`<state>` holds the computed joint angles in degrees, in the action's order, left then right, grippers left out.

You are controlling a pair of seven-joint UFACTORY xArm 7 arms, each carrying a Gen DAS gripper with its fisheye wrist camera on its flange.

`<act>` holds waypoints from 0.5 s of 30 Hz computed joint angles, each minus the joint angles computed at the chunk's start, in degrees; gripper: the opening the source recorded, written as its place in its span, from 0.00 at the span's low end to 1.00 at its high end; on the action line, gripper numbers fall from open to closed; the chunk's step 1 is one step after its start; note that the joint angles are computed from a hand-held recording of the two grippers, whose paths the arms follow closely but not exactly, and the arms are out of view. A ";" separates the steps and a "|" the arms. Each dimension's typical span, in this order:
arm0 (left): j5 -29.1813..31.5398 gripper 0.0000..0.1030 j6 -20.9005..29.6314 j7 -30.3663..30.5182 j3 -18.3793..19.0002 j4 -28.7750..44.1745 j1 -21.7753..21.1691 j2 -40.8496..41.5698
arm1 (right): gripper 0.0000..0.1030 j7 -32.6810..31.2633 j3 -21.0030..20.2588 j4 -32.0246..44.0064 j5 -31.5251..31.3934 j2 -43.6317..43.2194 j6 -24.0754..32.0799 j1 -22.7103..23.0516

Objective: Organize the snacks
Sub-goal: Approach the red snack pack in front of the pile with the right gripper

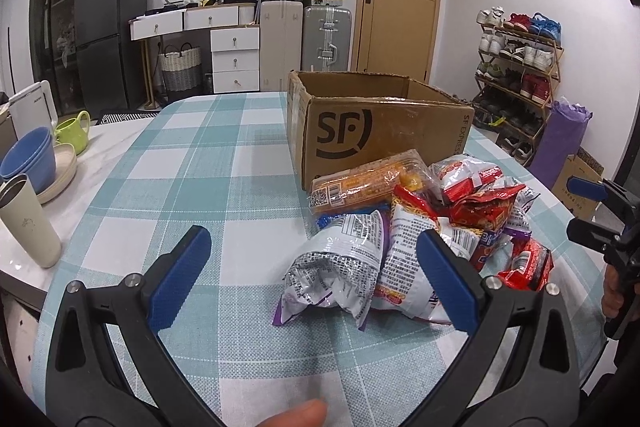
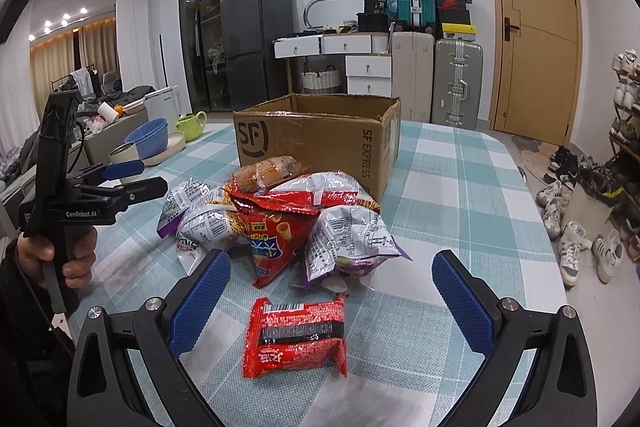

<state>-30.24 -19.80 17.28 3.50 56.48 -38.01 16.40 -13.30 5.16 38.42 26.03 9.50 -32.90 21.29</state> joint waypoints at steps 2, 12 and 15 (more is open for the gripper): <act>1.93 0.99 -0.13 -1.43 -1.73 -0.31 2.04 -0.11 | 1.00 0.20 0.11 -0.07 -0.26 0.18 -0.09 0.02; 4.77 0.99 2.81 -3.71 -1.43 0.25 3.26 0.15 | 1.00 -4.18 -1.60 1.94 3.61 0.39 7.22 2.67; 5.91 0.99 4.40 -5.13 0.56 0.81 2.08 0.61 | 0.99 -4.67 -2.25 2.69 4.19 0.95 9.63 3.18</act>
